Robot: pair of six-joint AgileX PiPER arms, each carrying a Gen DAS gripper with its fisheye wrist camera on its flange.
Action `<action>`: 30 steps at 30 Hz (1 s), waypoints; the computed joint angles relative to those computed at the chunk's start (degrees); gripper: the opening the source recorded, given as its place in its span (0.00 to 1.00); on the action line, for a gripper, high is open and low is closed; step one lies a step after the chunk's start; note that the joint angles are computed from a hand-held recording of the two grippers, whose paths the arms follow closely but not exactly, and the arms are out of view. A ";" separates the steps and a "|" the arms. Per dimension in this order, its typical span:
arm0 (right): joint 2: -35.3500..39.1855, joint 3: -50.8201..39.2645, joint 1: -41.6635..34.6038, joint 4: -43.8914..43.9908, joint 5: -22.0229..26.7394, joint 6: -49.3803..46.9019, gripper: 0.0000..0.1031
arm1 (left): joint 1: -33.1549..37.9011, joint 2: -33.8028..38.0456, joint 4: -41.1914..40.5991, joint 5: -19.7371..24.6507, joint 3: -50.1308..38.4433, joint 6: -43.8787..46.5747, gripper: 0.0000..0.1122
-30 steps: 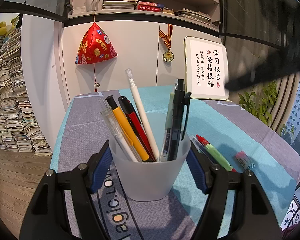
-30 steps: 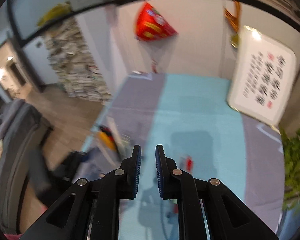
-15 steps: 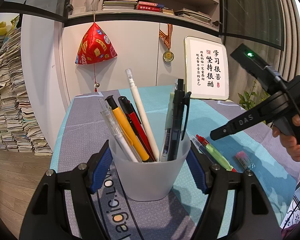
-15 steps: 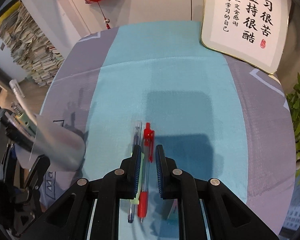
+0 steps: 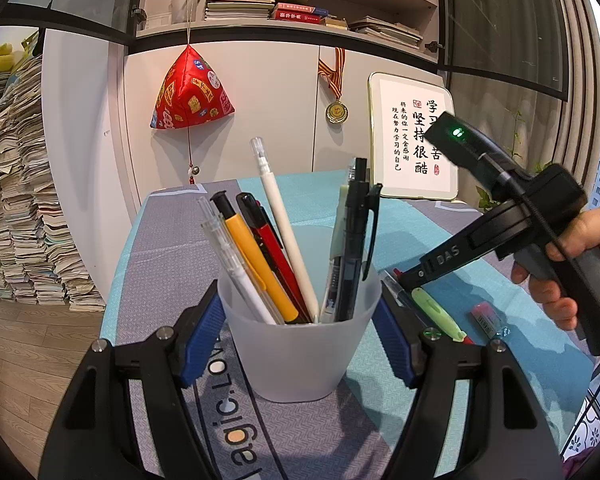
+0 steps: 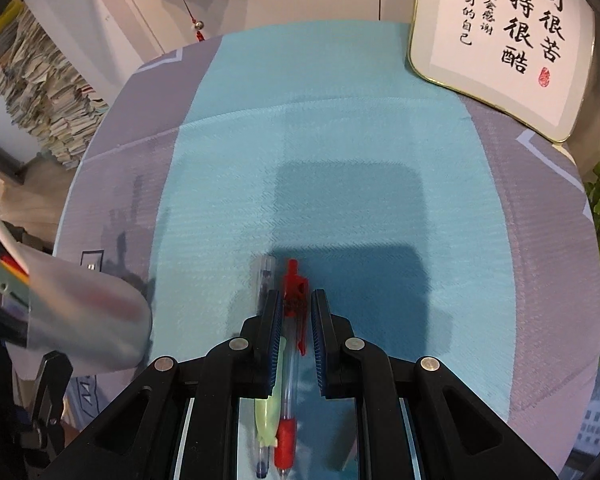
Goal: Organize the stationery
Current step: 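Grasp the red clear pen with the right gripper and lift it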
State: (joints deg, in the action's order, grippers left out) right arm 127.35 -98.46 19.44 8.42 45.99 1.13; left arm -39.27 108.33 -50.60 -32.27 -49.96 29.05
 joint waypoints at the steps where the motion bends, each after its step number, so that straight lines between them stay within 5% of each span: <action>1: 0.20 -0.18 0.23 -0.71 -0.38 0.50 0.13 | 0.01 -0.05 0.08 0.00 0.07 -0.08 0.63; 12: -3.02 3.48 -0.44 0.09 -3.19 -1.03 0.13 | -0.01 -0.02 0.07 -0.04 0.06 -0.05 0.63; 30: -25.79 23.22 -3.90 13.18 -15.23 -13.60 0.13 | 0.02 -0.03 0.19 -0.02 0.09 -0.14 0.63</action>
